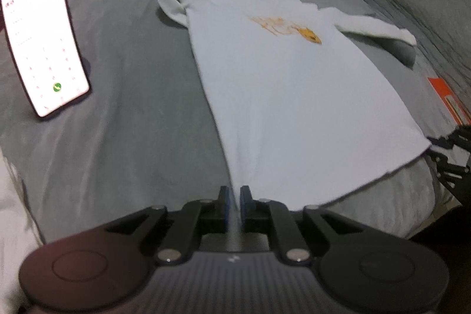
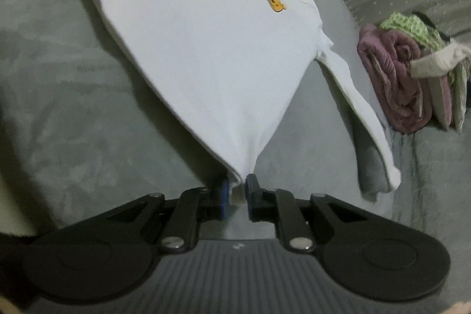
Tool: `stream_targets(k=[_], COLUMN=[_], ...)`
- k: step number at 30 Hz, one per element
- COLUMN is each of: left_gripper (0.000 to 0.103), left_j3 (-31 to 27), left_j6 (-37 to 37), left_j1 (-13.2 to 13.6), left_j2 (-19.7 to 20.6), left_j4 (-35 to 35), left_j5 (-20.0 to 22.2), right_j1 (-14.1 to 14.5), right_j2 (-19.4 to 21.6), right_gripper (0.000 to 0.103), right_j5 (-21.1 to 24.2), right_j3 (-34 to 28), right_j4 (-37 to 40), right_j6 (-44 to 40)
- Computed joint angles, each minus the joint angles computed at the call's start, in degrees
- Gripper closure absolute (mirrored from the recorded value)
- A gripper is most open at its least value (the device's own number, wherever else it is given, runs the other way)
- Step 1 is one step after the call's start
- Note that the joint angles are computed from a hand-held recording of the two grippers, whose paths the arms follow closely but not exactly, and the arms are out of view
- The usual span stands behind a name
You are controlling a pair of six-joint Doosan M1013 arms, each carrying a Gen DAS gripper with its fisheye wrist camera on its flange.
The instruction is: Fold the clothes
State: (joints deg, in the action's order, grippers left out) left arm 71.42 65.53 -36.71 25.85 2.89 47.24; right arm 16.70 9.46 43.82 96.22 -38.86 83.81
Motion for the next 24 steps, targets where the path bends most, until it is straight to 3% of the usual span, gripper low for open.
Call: stream_targets(k=[3, 6, 14, 24], left_gripper=[0.076, 0.071, 0.065, 0.054], left_j3=[0.43, 0.42, 0.61, -0.51], left_j6=[-2.54, -5.97, -13.11, -18.05], left_j1=[0.39, 0.38, 0.18, -0.67], left_j2=[-0.3, -0.36, -0.58, 0.32], left_j4=[1.2, 3.76, 8.63, 13.36], left_j5=[-1.45, -2.11, -6.79, -9.32], right_j1=[-1.52, -3.11, -8.0, -14.93], right_j2=[-0.49, -1.24, -0.19, 3.54], right_gripper=[0.084, 0.065, 0.064, 0.063], right_j5=[0.29, 0.41, 0.79, 1.19], right_j3=[-0.55, -1.02, -4.76, -8.33], right_j4=[5.66, 11.04, 26.86, 56.44], right_j6=[-0.74, -1.59, 0.46, 2.73])
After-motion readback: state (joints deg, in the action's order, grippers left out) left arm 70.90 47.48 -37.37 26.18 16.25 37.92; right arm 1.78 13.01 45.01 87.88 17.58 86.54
